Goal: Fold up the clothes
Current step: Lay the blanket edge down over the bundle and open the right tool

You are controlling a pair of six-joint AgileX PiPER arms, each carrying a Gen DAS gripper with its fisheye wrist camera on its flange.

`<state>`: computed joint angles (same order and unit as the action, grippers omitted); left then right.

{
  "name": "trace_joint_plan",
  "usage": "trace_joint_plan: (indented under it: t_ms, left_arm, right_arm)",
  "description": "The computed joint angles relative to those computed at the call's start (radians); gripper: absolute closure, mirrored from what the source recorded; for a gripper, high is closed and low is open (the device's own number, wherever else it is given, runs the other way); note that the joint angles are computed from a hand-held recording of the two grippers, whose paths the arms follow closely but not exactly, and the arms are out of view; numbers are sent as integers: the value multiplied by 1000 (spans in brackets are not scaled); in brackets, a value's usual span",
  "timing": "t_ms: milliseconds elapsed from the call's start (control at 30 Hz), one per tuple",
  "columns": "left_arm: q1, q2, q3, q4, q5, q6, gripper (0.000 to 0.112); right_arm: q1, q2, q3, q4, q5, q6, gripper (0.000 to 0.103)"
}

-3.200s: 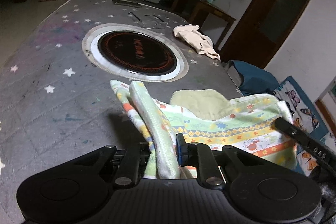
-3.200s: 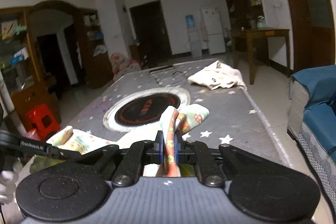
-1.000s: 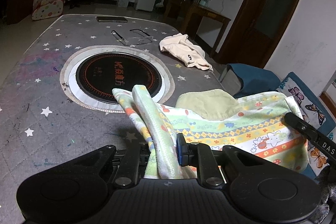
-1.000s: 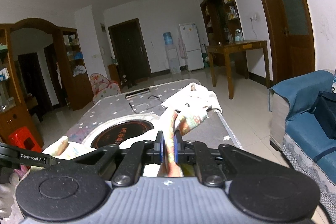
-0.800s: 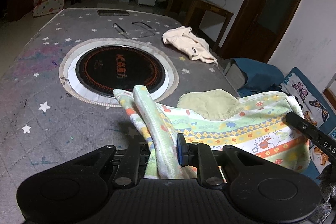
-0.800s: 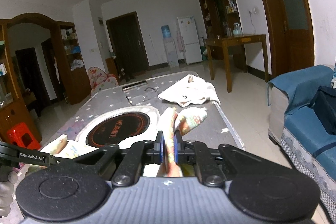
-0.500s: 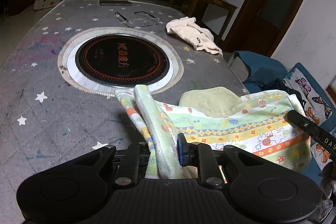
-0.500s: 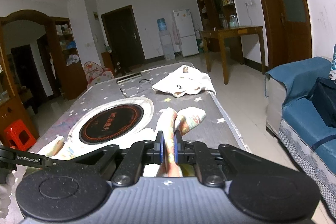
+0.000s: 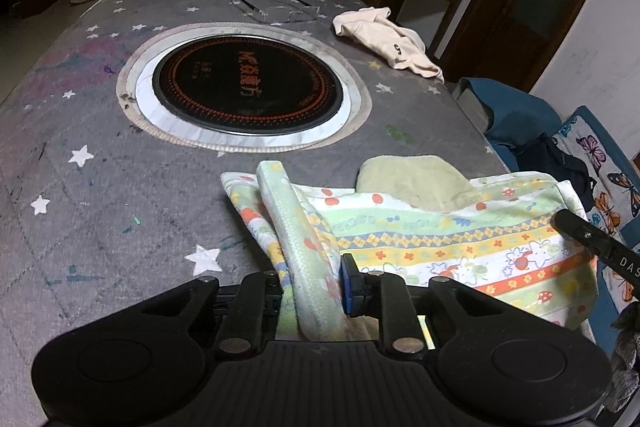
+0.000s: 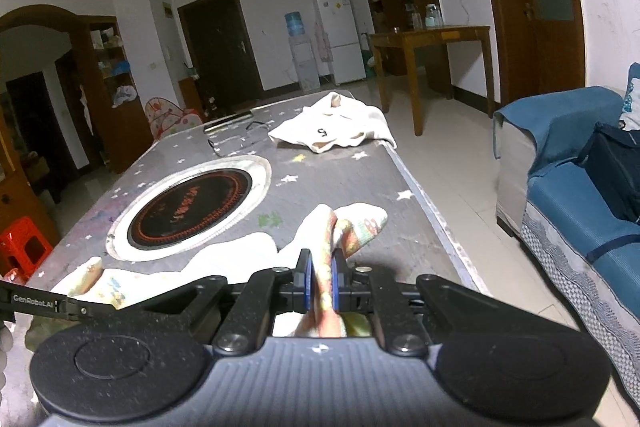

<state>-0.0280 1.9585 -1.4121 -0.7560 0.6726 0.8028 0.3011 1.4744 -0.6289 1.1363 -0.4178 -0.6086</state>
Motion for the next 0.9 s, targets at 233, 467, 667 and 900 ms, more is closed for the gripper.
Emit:
trace_joint_plan:
  t_ms: [233, 467, 667, 900]
  left_arm:
    - [-9, 14, -5, 54, -15, -43, 79]
    - [-13, 11, 10, 94, -47, -66, 65]
    - [-13, -6, 37, 100, -66, -61, 60]
    - [-7, -32, 82, 90, -88, -39, 55]
  right_arm:
    - [-26, 23, -13, 9, 27, -15, 94]
    - [-29, 26, -8, 25, 23, -20, 87]
    - [-12, 13, 5, 34, 12, -16, 78]
    - [33, 3, 19, 51, -11, -16, 40]
